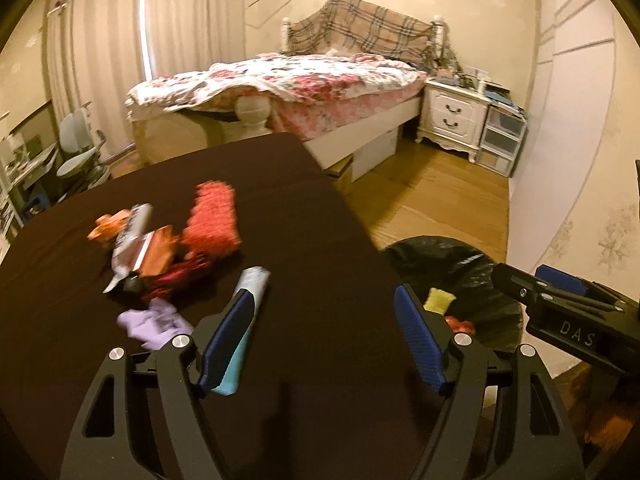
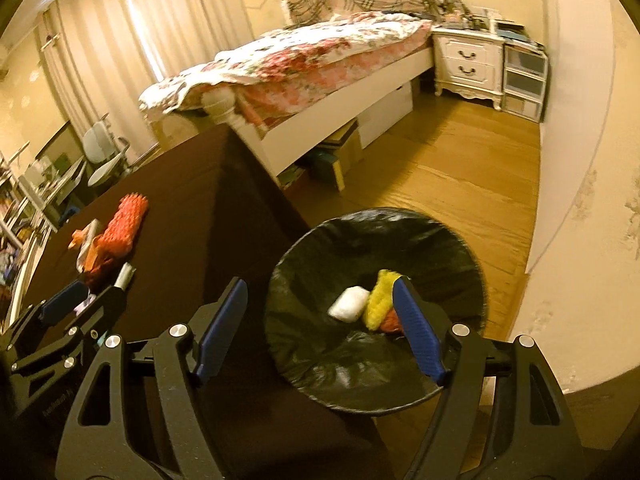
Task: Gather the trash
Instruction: 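Bring both open grippers back over the table toward the blue-white tube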
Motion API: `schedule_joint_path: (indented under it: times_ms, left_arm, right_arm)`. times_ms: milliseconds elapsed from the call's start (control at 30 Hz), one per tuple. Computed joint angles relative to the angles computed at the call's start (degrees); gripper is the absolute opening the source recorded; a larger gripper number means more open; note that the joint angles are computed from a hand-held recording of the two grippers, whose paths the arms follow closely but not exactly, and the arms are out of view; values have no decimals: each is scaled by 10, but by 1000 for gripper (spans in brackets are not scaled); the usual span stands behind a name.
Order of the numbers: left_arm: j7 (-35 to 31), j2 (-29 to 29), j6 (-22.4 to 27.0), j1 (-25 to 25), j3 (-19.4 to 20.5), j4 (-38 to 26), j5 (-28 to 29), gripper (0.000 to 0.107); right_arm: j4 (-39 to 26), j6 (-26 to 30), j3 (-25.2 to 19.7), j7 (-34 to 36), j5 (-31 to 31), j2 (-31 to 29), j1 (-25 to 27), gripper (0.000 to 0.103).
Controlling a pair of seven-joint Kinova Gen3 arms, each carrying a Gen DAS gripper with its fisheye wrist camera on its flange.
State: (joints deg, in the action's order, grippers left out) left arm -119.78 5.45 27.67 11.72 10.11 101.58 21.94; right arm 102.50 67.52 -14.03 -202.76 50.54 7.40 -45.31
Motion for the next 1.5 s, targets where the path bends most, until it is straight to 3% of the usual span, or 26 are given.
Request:
schedule_joint_path:
  times_ms: [333, 700, 1033, 1300, 1500]
  left_arm:
    - [-22, -14, 17, -48, -31, 15, 23, 73]
    - [-18, -21, 18, -94, -61, 27, 19, 73]
    - [-20, -10, 28, -127, -68, 22, 34, 73]
    - [-34, -1, 39, -136, -64, 17, 55, 73]
    - [-46, 1, 46, -141, -63, 19, 62, 73]
  right_arm:
    - [-66, -31, 15, 67, -9, 49, -18, 74]
    - [-185, -66, 58, 200, -50, 126, -46, 74]
    - [-325, -35, 104, 341, -136, 215, -55, 74]
    - [-297, -34, 126, 337, -143, 197, -74, 73]
    - [-285, -27, 123, 328, -135, 189, -74, 60]
